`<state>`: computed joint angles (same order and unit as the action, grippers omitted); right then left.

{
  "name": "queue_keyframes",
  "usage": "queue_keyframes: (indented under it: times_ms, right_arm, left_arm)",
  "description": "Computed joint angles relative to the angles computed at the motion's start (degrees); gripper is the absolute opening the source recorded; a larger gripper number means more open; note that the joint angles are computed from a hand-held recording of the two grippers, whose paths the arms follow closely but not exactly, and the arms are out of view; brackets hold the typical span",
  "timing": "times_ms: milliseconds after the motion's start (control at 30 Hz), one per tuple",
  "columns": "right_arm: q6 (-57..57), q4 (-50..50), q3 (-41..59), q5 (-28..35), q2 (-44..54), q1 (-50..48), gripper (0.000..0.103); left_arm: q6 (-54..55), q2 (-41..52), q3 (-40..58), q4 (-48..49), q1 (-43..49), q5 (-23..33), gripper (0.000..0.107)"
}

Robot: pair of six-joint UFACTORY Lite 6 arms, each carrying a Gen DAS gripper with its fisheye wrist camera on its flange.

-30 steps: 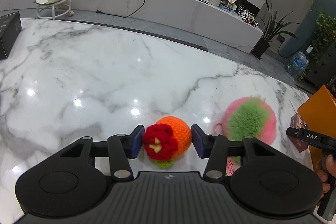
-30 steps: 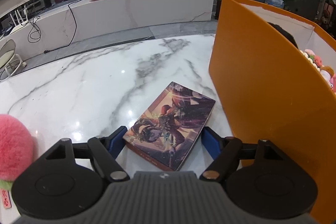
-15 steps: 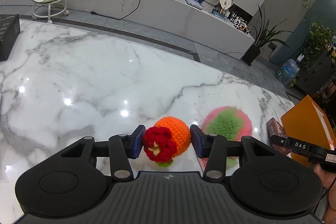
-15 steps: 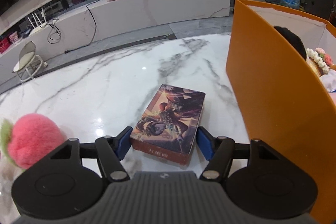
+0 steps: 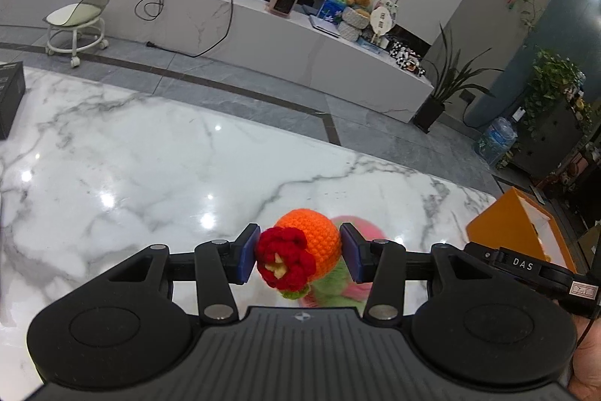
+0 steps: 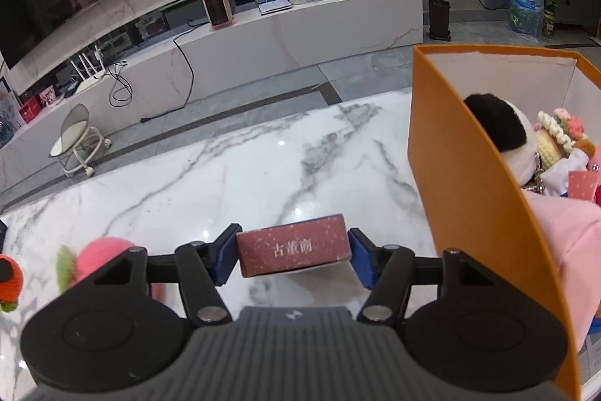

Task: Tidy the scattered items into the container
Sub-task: 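Lift the ball and card box and carry them over the orange box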

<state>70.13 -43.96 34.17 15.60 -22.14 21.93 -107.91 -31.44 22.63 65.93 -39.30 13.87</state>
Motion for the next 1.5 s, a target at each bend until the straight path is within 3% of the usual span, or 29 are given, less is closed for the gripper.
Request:
queue_keyframes:
  times_ms: [133,500,900,1167,1500]
  right_arm:
    - [-12.93,13.18,-0.30,-1.12,-1.83,-1.79,0.063]
    - [-33.27,32.21,-0.09,0.56,-9.46,-6.01,0.063]
    - [-63.18,58.11,0.57,7.13,-20.91,-17.51,0.063]
    - [-92.78,83.65,2.41,18.44,-25.24,-37.34,0.063]
    - [-115.26,99.87,6.00,37.39,-24.89,-66.40,0.063]
  left_arm:
    - [-1.92,0.90,1.72,0.85,-2.82,2.00,0.054]
    - [-9.30,6.82,9.22,5.35,-10.73,5.99,0.054]
    - [-23.23,19.83,21.24,16.72,-18.33,7.40,0.054]
    - [-32.24,30.97,31.80,24.96,-21.52,5.86,0.054]
    - [-36.44,47.11,49.66,29.91,-27.00,4.77,0.054]
